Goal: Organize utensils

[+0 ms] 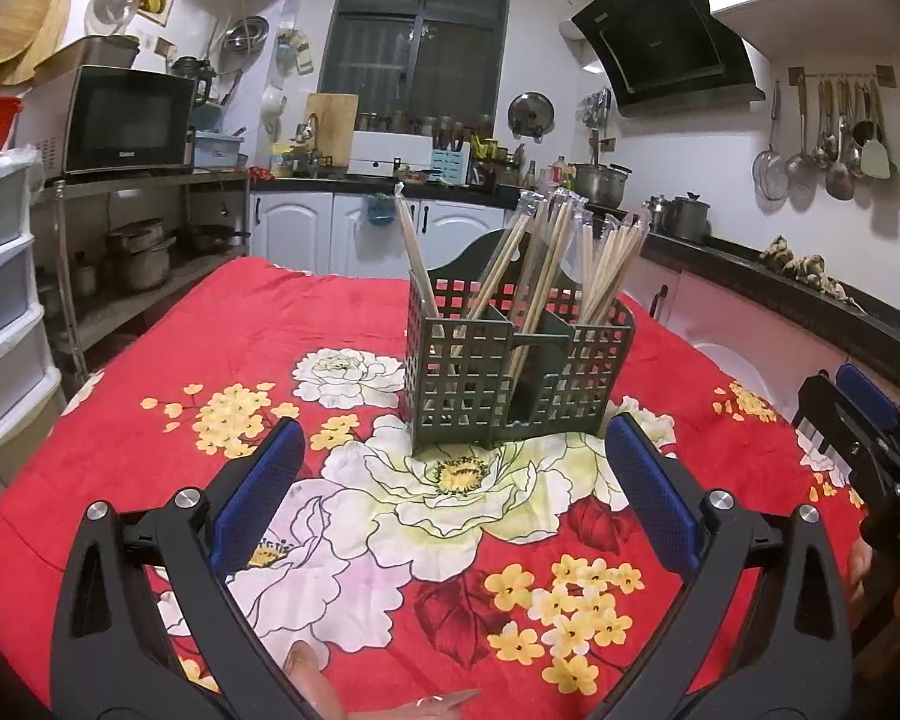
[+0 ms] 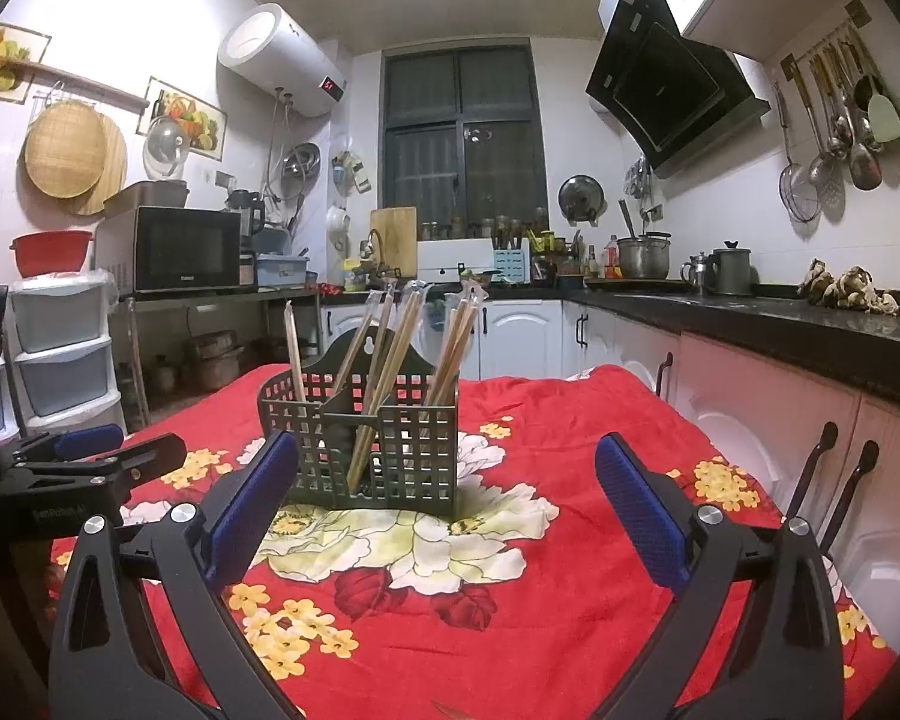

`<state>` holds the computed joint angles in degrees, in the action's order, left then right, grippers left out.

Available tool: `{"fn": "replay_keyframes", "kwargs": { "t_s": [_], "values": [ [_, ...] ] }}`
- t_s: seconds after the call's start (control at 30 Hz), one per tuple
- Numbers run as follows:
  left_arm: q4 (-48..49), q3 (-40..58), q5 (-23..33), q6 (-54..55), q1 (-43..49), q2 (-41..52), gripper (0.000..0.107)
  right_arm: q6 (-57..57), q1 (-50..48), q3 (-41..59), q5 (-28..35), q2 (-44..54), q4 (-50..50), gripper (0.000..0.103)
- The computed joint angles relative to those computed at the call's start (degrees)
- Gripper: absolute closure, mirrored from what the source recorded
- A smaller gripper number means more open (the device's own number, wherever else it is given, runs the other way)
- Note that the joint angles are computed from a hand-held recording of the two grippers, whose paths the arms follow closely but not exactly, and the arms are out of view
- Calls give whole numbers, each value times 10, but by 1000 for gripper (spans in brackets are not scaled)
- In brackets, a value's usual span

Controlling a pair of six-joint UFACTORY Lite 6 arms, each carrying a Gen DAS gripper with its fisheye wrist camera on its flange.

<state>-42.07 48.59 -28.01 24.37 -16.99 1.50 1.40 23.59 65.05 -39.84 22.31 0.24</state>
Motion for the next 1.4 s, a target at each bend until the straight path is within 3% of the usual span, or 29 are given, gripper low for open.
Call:
{"fn": "replay_keyframes", "kwargs": {
  "t_s": [1.4],
  "values": [
    [6, 6, 6, -5, 1, 6, 15, 0, 1, -1, 0, -1, 2, 6]
  ]
}}
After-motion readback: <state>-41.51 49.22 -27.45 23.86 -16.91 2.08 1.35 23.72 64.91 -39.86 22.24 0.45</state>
